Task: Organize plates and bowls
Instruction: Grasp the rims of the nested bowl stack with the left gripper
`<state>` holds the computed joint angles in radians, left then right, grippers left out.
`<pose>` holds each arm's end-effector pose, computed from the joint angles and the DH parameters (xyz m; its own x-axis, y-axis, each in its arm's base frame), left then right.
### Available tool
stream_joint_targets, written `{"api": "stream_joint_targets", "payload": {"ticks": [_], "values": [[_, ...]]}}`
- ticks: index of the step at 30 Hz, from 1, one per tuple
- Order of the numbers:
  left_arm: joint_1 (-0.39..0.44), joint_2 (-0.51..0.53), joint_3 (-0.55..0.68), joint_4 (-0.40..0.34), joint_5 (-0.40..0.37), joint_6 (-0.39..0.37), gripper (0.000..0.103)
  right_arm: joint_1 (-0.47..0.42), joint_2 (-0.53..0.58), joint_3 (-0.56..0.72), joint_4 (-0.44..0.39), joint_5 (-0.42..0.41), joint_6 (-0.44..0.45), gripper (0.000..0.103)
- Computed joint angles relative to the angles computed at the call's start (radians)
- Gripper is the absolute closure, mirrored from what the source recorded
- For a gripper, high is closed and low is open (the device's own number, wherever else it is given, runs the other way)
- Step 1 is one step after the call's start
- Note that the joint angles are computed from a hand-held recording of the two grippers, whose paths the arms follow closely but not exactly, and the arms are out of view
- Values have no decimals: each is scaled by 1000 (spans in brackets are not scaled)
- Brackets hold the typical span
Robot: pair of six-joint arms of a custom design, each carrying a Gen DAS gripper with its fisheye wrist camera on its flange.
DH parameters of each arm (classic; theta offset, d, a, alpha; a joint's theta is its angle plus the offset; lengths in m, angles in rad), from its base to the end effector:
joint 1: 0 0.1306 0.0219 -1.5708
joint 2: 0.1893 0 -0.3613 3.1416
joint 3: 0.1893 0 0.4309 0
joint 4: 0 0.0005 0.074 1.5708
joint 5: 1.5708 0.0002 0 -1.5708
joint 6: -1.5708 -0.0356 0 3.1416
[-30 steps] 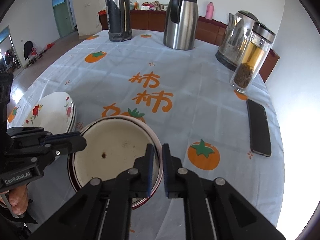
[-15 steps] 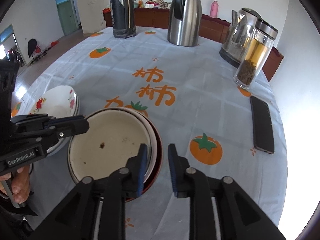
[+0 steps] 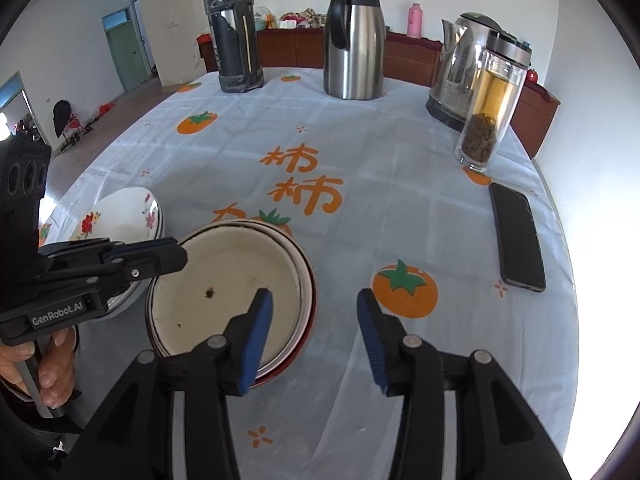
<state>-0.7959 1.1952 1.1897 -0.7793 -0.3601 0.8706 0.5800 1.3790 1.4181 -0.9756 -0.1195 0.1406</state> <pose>0.3316 -0.3214 0.4073 -0.6966 -0.3116 -0.6463 -0.0596 0.9228 -0.3806 0.4297 0.2860 0.4205 -0.5826 -0.5480 -0.6002 -0.6917 0.7221 0.0120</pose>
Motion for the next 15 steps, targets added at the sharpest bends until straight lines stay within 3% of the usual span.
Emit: {"api": "stream_joint_targets", "payload": {"ticks": [1, 5, 6, 15], "values": [[-8, 6, 10, -16, -27, -6, 87, 0, -4, -5, 4, -5, -7, 58], [-23, -14, 2, 8, -86, -29, 56, -1, -16, -26, 23, -39, -37, 57], [-28, -13, 6, 2, -105, -33, 53, 0, -18, -31, 26, -40, -40, 56], [-14, 23, 24, -52, -50, -16, 52, 1, -21, -51, 38, -42, -61, 56]]}}
